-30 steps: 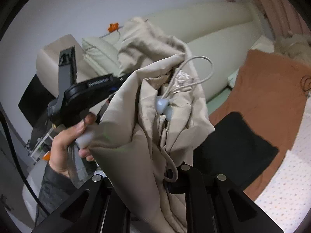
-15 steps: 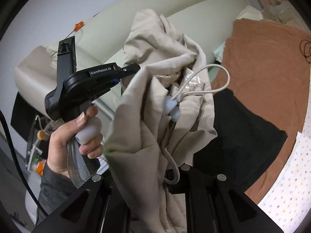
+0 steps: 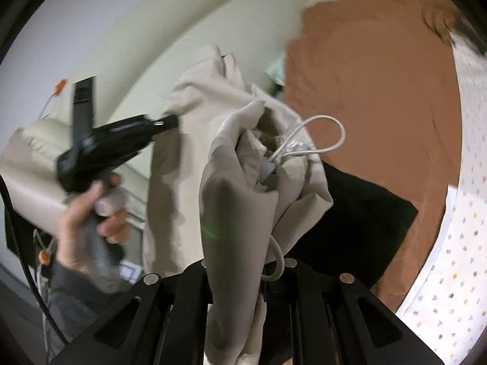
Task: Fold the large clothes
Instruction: 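Carry the held coat with both tools over the orange blanket, then lower the coat onto the folded clothes stack and open both tools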
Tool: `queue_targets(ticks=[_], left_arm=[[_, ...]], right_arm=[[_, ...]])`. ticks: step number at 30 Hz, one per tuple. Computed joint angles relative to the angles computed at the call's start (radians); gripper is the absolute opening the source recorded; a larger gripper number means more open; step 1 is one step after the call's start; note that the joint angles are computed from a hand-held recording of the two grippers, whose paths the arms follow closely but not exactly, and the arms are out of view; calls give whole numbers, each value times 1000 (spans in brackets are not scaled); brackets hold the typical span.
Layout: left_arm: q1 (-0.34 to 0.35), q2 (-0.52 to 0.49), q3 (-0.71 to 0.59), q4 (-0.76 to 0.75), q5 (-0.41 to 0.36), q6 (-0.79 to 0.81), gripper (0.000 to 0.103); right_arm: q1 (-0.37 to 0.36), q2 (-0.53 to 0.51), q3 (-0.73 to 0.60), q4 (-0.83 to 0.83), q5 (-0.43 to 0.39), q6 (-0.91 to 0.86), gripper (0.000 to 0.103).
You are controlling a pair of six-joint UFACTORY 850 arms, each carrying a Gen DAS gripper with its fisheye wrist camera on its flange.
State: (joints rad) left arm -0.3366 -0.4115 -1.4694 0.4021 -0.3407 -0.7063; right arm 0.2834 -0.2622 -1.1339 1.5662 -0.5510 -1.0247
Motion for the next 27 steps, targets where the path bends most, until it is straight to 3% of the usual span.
queue_targets(ticks=[4,7,14,18,22,24,25,27], left_arm=[[27,98,142,-39,42,26,28],[37,211,295,84,70,-70,28],[67,400,536,202,106,-192,28],[82,455,605,227,106,-213,28],[78,442,621,220,73,-199,28],[68,426,621,283,38,-259,28],[67,414,622,267,34,-242,28],[62,394,621,272,24,-234,28]], right_arm=[[-8,-85,-18,-33,25,29,13],[-19,-119,-32,-50,2,28,13],[3,-149,-80,-111,44,62,13],[9,-157,-133,-274,36,160,13],[8,-181,-170,-391,30,263,14],[-1,-201,-182,-478,23,349,22],[-8,-208,-184,-492,15,360,32],[-32,-203,-159,-462,5,319,38]])
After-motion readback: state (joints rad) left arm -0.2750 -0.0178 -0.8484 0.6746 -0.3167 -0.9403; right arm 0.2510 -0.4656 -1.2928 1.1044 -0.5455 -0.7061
